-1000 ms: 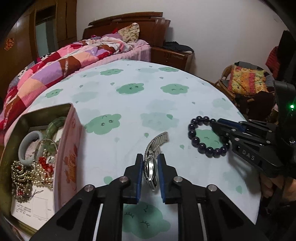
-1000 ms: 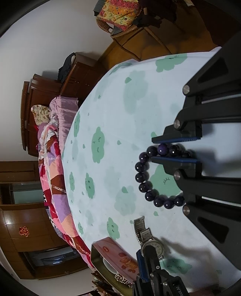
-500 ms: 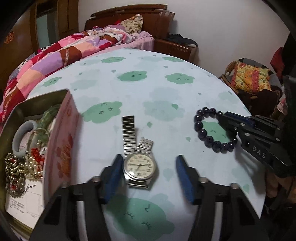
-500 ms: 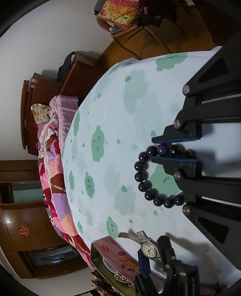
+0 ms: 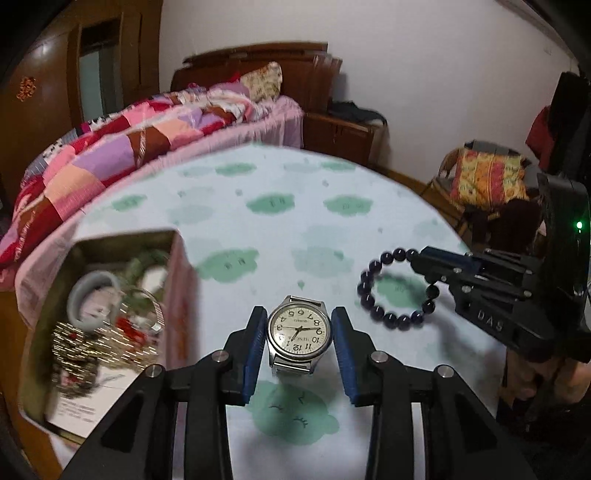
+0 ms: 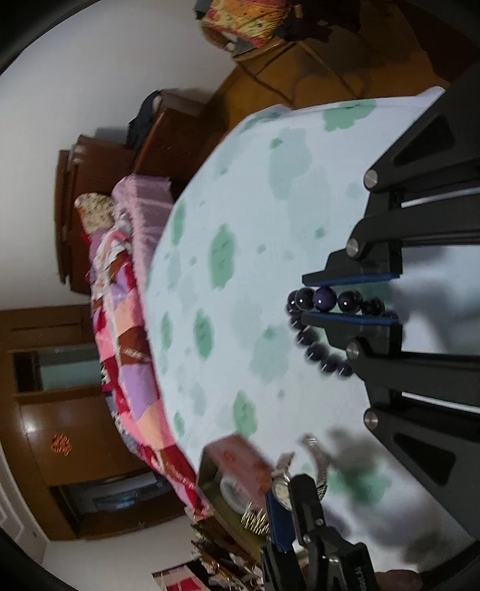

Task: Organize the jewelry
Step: 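Lift the wristwatch with the left gripper while right carries the bracelet toward the tin, then lower the watch with left and bracelet with right into the tin, then open both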

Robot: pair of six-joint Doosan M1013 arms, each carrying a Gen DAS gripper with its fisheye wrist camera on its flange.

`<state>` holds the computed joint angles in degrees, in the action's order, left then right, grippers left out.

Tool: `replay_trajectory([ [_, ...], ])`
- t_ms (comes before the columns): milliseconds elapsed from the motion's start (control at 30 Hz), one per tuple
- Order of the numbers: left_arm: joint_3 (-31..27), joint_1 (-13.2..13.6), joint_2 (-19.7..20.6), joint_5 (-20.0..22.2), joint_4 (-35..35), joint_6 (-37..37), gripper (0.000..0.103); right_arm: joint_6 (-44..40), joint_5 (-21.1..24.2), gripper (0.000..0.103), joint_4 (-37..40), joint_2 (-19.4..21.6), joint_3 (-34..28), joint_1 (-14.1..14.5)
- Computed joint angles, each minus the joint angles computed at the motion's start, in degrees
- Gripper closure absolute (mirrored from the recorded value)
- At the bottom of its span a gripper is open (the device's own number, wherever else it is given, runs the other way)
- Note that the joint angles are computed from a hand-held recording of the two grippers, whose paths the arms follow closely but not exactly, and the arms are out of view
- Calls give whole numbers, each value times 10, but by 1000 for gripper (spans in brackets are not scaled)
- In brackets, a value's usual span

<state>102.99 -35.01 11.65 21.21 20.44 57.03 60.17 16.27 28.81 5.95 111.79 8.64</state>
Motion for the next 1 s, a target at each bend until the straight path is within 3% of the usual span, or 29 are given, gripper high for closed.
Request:
replay_trajectory([
  [200, 10, 1, -28, -11, 101, -90, 67, -100, 16, 87, 90, -7, -19, 12],
  [500, 27, 19, -58, 5, 253, -247, 67, -154, 20, 87, 113, -2, -50, 46],
  [733, 37, 42, -66, 27, 308, -327, 67, -200, 31, 87, 140, 11, -75, 75],
  [1000, 46, 63, -65, 26, 302, -343, 67, -228, 42, 87, 142, 30, -104, 107],
])
